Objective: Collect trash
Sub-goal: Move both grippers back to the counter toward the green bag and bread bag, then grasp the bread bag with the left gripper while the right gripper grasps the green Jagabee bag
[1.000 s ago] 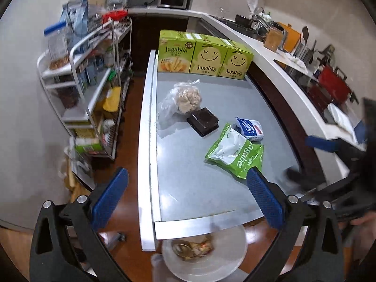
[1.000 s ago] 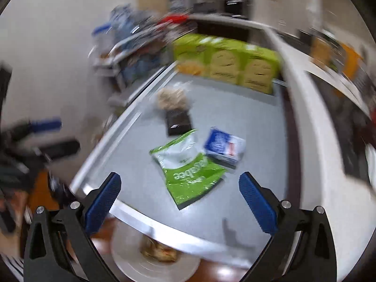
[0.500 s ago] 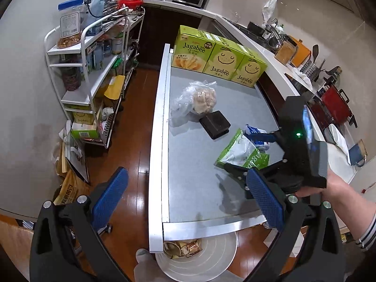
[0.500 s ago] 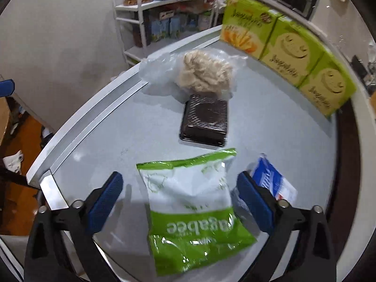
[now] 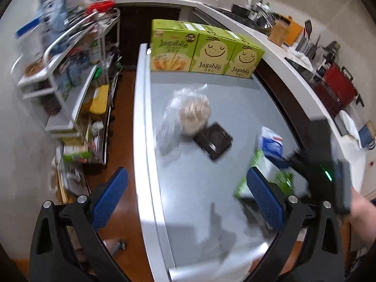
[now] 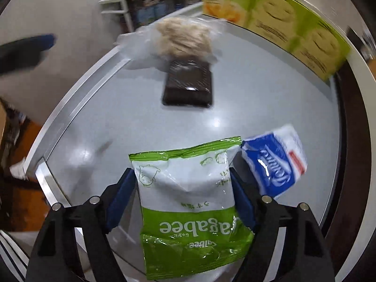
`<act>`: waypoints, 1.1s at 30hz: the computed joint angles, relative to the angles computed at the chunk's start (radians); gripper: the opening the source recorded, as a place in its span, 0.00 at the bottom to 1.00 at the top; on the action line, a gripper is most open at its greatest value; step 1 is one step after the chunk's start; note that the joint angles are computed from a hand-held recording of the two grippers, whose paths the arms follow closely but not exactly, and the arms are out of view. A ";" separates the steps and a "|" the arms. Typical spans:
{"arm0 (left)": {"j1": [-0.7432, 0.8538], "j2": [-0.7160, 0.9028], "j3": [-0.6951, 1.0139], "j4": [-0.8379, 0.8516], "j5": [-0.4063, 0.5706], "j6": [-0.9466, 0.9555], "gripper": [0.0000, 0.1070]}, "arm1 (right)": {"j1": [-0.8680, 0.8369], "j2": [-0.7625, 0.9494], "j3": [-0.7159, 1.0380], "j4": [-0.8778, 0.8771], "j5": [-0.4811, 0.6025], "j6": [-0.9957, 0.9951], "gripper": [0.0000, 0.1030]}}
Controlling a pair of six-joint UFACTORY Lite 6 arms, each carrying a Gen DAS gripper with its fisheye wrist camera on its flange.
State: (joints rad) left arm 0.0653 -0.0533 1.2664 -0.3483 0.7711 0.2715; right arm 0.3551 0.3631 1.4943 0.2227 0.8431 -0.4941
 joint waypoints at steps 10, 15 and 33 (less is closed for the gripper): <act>-0.087 0.699 0.748 0.166 0.099 -0.084 0.94 | -0.063 -0.097 -0.145 0.077 -0.091 0.055 0.95; -0.099 0.844 0.911 0.175 0.151 -0.080 0.94 | -0.086 -0.111 -0.178 0.089 -0.104 0.048 0.95; -0.083 0.854 0.874 0.061 0.165 0.009 0.61 | -0.139 -0.174 -0.249 0.118 -0.122 -0.040 0.79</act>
State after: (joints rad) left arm -0.0176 0.8008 2.1405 -0.2868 0.9361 0.2805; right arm 0.2163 0.1894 1.2449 0.3407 0.7210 -0.5336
